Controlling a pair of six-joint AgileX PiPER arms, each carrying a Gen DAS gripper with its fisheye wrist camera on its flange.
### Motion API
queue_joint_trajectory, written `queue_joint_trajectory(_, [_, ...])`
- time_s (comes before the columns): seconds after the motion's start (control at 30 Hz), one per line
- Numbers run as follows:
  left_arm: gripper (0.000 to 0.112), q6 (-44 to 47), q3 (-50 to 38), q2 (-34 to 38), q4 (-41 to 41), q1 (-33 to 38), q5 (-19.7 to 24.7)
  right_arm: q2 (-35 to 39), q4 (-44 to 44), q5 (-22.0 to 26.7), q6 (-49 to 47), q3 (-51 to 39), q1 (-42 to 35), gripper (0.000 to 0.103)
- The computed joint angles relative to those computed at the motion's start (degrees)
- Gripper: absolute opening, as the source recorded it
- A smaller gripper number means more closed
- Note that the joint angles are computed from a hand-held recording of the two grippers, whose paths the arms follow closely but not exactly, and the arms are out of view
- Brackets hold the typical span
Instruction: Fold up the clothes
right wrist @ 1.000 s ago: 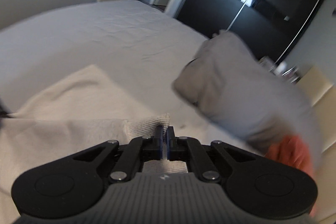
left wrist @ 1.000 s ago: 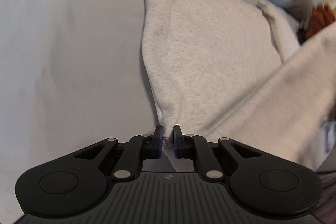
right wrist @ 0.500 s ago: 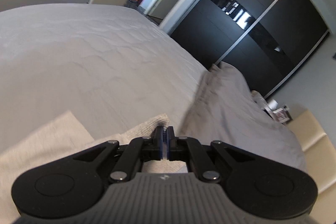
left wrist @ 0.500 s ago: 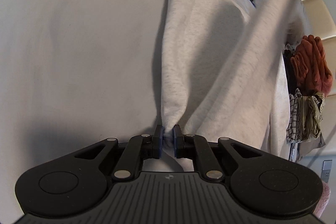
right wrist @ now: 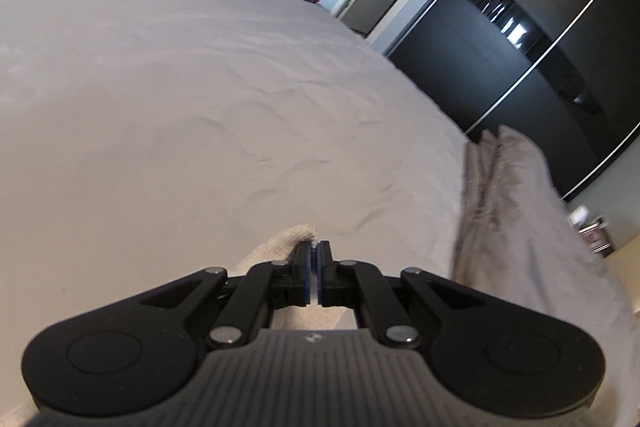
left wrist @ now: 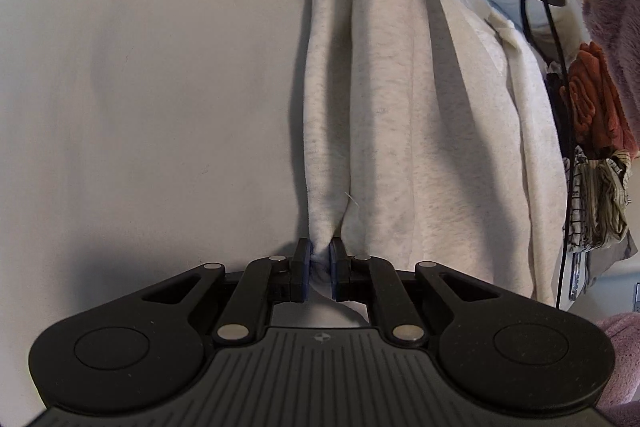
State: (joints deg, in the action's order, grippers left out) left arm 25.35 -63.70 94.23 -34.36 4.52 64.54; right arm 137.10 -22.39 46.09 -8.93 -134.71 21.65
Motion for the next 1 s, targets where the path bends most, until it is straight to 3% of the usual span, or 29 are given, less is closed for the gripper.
queue_joint_trajectory(0.07, [0.007, -0.01, 0.10, 0.64, -0.11, -0.08, -0.26, 1.17, 3.20, -0.49, -1.19, -1.01, -0.54, 0.004])
queue_joint_trajectory(0.13, [0.007, 0.15, 0.18, 0.82, -0.65, 0.13, -0.08, 3.03, 8.10, 1.97, -3.51, -4.74, -1.47, 0.007])
queue_joint_trajectory(0.2, [0.007, 0.19, -0.05, 1.04, -1.43, 0.35, 0.43, 4.35, 10.75, 4.76, -4.36, -7.53, -2.08, 0.020])
queue_joint_trajectory(0.27, [0.009, -0.12, -0.35, 1.13, -2.28, 0.50, 0.88, 0.40, 8.41, 2.60, -1.94, -1.16, -2.19, 0.032])
queue_joint_trajectory(0.37, [0.010, -2.26, -1.51, -0.08, -1.12, 0.18, 1.08, -6.60, 9.79, -0.19, -1.76, 8.42, -3.47, 0.037])
queue_joint_trajectory(0.47, [0.010, -2.82, -2.36, -3.26, 0.44, 1.05, 0.83, -17.43, 12.93, -4.33, -0.49, 23.59, -4.90, 0.039])
queue_joint_trajectory(0.57, [0.014, -0.61, -1.80, -5.96, -1.42, 2.57, 0.68, -30.18, 22.86, -7.17, -4.12, 40.78, -7.64, 0.041])
queue_joint_trajectory(0.6, [0.018, 0.91, -1.34, -6.74, -1.72, 2.51, 0.59, -34.35, 26.54, -7.69, -5.86, 46.51, -8.62, 0.042])
queue_joint_trajectory(0.67, [0.041, 3.65, 0.04, -8.40, -2.22, 1.42, 0.03, -43.65, 34.04, -7.61, -9.45, 57.96, -10.85, 0.044])
queue_joint_trajectory(0.73, [0.047, 6.56, 1.54, -10.09, -2.53, 0.28, -0.57, -52.96, 42.13, -6.81, -13.89, 69.25, -13.78, 0.048])
queue_joint_trajectory(0.9, [0.047, 12.06, 5.30, -12.81, -1.50, -2.02, -3.43, -76.61, 56.27, 3.64, -21.22, 92.26, -23.82, 0.049])
queue_joint_trajectory(1.0, [0.028, 12.12, 5.17, -12.45, -0.95, -2.51, -2.93, -91.32, 58.91, 14.29, -22.33, 101.56, -31.10, 0.049])
